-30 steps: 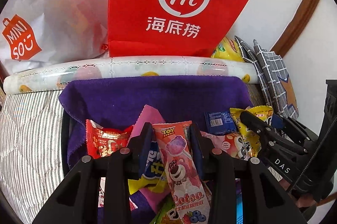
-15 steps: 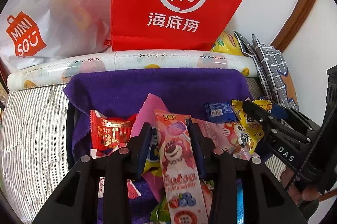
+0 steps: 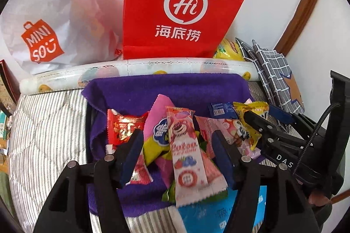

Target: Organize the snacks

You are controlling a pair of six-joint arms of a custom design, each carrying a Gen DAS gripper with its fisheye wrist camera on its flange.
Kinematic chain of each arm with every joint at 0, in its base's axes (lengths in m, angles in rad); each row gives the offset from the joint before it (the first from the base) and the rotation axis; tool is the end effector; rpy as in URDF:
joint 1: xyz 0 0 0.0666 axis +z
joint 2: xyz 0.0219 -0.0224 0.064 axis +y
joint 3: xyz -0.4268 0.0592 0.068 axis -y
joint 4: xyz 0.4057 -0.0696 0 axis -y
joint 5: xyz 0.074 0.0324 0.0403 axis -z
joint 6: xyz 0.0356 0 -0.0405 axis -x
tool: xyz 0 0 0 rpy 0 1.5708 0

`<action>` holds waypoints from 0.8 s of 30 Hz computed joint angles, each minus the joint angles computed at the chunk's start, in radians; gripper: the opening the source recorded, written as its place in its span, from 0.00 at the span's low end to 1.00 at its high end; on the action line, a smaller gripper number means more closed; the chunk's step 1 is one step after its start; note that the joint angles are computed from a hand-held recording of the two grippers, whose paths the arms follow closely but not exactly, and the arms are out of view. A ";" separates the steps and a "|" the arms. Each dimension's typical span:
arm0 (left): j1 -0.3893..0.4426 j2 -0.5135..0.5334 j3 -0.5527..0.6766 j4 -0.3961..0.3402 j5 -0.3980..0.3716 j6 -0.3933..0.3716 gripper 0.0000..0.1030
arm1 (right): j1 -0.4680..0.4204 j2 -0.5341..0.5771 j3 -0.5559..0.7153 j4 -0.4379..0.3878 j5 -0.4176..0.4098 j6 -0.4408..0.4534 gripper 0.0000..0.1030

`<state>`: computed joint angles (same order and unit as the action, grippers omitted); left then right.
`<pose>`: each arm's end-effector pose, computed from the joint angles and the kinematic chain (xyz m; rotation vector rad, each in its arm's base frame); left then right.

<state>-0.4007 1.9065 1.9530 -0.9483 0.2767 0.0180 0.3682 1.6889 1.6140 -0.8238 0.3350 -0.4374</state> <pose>0.6396 -0.2820 0.4450 0.5930 2.4261 -0.5200 0.5745 0.2087 0.4317 0.2246 2.3924 -0.0447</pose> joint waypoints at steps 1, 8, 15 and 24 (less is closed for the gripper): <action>0.002 -0.009 -0.012 0.005 0.000 0.002 0.63 | 0.002 -0.004 -0.003 -0.001 0.004 -0.005 0.57; 0.007 -0.078 -0.100 0.030 -0.008 0.007 0.68 | 0.024 -0.056 -0.035 -0.010 0.023 -0.073 0.60; 0.010 -0.155 -0.192 0.059 -0.013 0.021 0.73 | 0.068 -0.106 -0.058 -0.051 0.080 -0.136 0.62; -0.003 -0.266 -0.315 0.106 -0.056 0.023 0.76 | 0.131 -0.196 -0.107 -0.111 0.166 -0.218 0.65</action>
